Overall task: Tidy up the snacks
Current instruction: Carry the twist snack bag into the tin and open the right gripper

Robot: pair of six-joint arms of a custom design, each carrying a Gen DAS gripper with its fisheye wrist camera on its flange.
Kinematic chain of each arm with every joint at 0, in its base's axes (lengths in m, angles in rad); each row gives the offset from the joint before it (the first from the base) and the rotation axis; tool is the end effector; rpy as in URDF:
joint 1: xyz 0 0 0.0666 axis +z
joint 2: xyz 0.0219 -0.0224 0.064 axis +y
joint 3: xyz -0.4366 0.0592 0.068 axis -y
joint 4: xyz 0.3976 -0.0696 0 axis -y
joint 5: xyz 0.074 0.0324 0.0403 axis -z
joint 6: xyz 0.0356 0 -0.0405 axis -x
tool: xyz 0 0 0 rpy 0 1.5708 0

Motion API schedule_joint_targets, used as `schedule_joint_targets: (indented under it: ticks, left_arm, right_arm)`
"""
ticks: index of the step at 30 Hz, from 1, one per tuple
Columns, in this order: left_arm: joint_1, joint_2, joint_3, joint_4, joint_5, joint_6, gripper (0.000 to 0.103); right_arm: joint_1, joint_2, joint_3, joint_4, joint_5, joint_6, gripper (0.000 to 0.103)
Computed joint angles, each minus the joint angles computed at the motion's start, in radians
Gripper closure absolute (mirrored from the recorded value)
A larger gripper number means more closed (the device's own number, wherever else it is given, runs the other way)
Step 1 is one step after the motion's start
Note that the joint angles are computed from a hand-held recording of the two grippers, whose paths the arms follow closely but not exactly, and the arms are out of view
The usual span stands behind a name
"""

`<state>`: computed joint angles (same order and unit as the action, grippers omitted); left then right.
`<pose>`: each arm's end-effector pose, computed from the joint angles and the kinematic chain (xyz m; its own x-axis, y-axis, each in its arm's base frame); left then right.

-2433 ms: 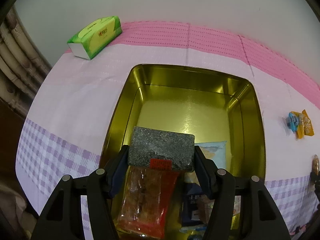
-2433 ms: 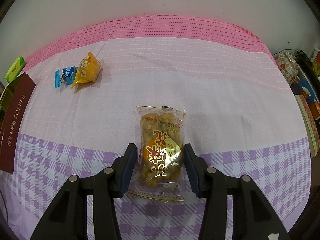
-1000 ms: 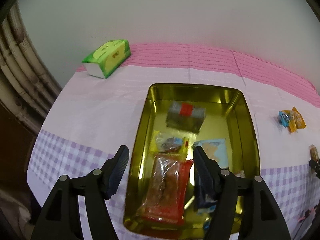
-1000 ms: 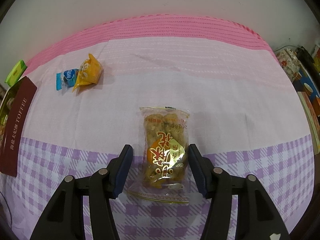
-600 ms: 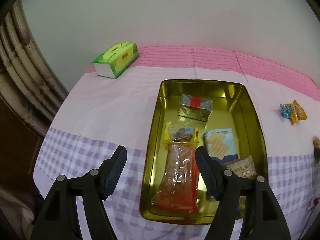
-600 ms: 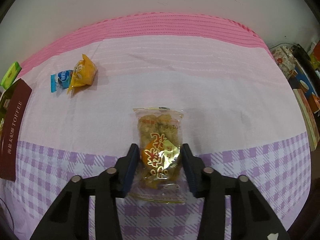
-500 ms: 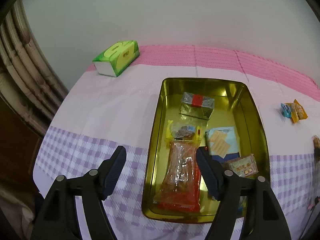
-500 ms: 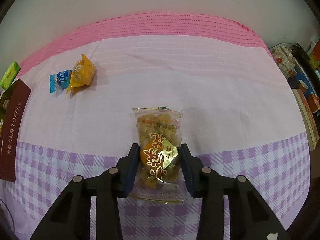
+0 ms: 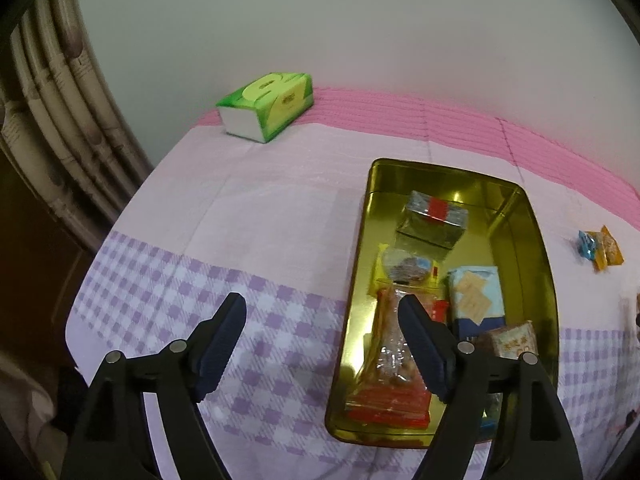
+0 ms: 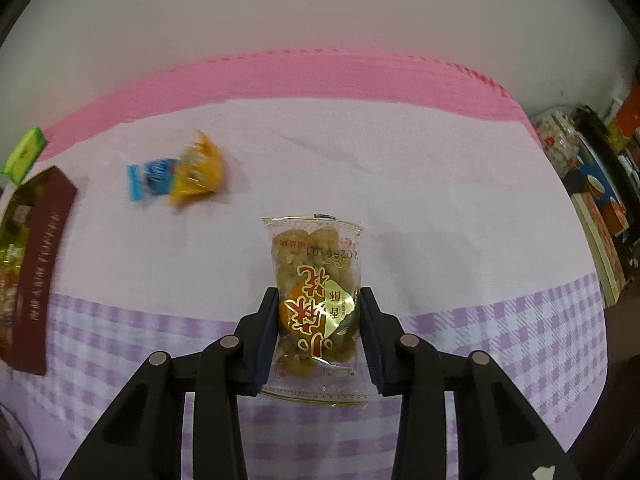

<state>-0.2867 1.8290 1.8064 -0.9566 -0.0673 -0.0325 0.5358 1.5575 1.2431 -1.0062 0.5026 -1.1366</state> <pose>0.6313 -0.1840 0.4354 -0.7878 0.2660 -0.5556 0.2719 0.9595 0.0739 0.4286 0.2341 0.3431 -0.6633 0.5308 -0.5276 0.6107 0.7913 0.0283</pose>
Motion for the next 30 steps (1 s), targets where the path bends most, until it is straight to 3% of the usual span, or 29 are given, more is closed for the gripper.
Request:
schedule_joint_targets:
  ticks: [6, 13, 18, 30]
  left_arm:
    - [0.014, -0.002, 0.002, -0.009, 0.028, 0.027, 0.024]
    - [0.039, -0.012, -0.010, -0.012, 0.028, 0.064, 0.024]
    - [0.060, -0.022, -0.022, -0.015, 0.026, 0.099, 0.024]
    - [0.094, -0.042, -0.060, -0.031, -0.014, 0.151, 0.024]
  right_arm:
    - [0.034, 0.046, 0.112, 0.054, -0.018, 0.094, 0.067]
    - [0.089, 0.172, 0.313, 0.119, -0.115, 0.246, 0.067]
    - [0.121, 0.276, 0.470, 0.112, -0.175, 0.334, 0.067]
    - [0.155, 0.460, 0.742, 0.037, -0.300, 0.424, 0.067]
